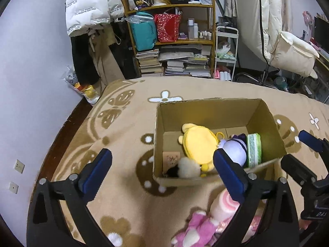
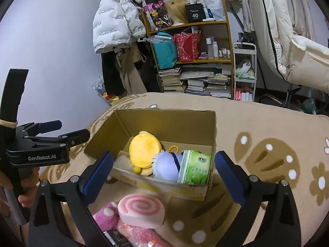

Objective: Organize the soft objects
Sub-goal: 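Open both tools to drop the penguin plush and green tissue pack into the box, then move the left tool to the pink bear plush while the right tool approaches the black tissue pack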

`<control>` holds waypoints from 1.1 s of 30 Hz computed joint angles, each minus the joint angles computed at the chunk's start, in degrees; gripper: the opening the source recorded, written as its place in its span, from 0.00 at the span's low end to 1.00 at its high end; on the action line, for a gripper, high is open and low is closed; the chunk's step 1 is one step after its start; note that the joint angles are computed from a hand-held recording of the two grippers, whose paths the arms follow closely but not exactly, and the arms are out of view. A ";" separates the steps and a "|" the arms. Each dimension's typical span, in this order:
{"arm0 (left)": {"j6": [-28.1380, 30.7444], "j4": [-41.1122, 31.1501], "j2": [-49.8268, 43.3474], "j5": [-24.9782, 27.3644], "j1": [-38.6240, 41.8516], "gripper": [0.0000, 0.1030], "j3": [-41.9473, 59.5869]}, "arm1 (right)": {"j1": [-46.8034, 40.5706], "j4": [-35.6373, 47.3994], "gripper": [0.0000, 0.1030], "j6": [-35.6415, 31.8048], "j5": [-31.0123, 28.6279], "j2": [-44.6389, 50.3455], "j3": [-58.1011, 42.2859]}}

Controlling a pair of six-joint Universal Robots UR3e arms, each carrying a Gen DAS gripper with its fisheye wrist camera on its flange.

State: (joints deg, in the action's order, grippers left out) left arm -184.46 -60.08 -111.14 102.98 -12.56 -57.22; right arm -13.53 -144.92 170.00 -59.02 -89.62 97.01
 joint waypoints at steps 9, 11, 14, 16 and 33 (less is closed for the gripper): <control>-1.24 -4.83 8.73 -0.26 -0.40 0.97 -6.53 | -2.11 4.04 1.00 -2.24 1.54 -10.55 6.85; -1.88 -5.98 10.49 -0.39 -0.56 0.97 -7.86 | -2.08 4.78 1.00 -3.10 1.41 -12.50 8.11; -3.02 -7.61 13.16 -1.00 -0.65 0.97 -10.26 | -2.15 6.37 1.00 -4.74 1.34 -15.46 9.81; -3.27 -8.69 14.67 -0.85 -0.92 0.97 -11.77 | -2.15 7.72 1.00 -5.54 1.29 -17.37 11.09; -4.07 -16.68 19.19 -2.36 -0.57 0.97 -15.93 | 1.26 12.14 1.00 -6.64 -3.02 -25.13 17.83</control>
State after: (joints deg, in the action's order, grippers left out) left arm -188.53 -76.77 -91.95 100.63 -13.14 -73.15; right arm -12.27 -132.78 163.36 -62.04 -114.74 114.84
